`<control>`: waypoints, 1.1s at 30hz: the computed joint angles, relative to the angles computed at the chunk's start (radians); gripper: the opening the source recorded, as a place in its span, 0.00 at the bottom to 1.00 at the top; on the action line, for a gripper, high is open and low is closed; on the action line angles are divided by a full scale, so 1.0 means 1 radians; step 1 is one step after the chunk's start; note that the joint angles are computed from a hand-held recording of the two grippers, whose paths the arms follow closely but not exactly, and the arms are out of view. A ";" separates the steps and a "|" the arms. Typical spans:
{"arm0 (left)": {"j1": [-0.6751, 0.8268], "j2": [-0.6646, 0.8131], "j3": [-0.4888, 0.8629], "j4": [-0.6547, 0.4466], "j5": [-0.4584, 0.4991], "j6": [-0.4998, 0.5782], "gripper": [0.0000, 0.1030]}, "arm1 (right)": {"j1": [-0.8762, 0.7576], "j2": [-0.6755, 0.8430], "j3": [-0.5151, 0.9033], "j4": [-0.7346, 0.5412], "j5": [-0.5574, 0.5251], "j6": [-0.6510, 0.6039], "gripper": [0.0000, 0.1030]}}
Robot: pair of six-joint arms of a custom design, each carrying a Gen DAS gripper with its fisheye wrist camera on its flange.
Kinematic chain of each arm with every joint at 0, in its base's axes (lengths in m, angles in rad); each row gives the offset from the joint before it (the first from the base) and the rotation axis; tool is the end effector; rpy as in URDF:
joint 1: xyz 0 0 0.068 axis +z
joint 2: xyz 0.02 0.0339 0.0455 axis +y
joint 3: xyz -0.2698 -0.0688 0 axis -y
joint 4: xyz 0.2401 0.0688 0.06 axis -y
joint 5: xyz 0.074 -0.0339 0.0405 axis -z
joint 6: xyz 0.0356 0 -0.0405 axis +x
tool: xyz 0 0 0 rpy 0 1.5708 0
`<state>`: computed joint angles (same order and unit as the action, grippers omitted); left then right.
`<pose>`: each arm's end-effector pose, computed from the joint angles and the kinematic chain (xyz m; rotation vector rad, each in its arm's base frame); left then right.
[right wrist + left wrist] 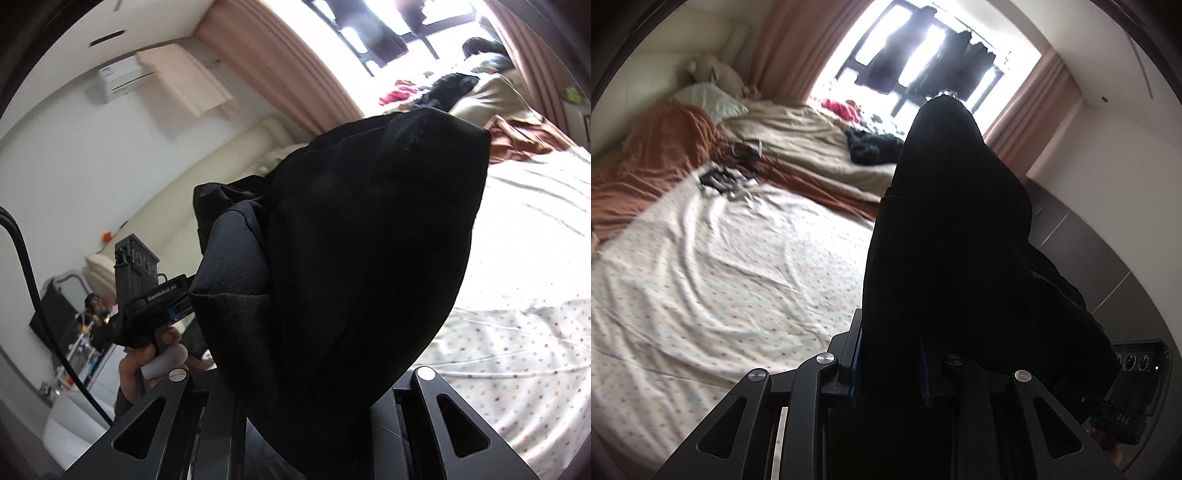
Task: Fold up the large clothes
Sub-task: 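Lift the folded jacket off the bed with both grippers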
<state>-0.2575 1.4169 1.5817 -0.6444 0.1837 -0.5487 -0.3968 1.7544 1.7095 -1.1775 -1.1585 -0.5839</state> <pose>0.2907 -0.0833 0.4284 -0.1894 2.1046 -0.6812 0.3280 -0.1021 0.3450 -0.4374 2.0710 1.0391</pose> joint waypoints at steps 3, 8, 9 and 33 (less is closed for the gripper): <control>0.034 -0.077 -0.002 -0.051 -0.001 0.024 0.24 | 0.027 -0.084 -0.055 0.004 -0.011 0.018 0.17; 0.131 -0.187 -0.003 -0.138 0.050 0.069 0.24 | 0.074 -0.225 -0.161 0.058 -0.033 0.091 0.17; 0.169 -0.210 0.002 -0.161 0.081 0.076 0.24 | 0.083 -0.251 -0.181 0.067 -0.036 0.103 0.17; 1.345 0.069 0.626 -0.896 0.903 0.798 0.23 | 0.943 -0.422 -0.285 0.626 0.419 0.690 0.17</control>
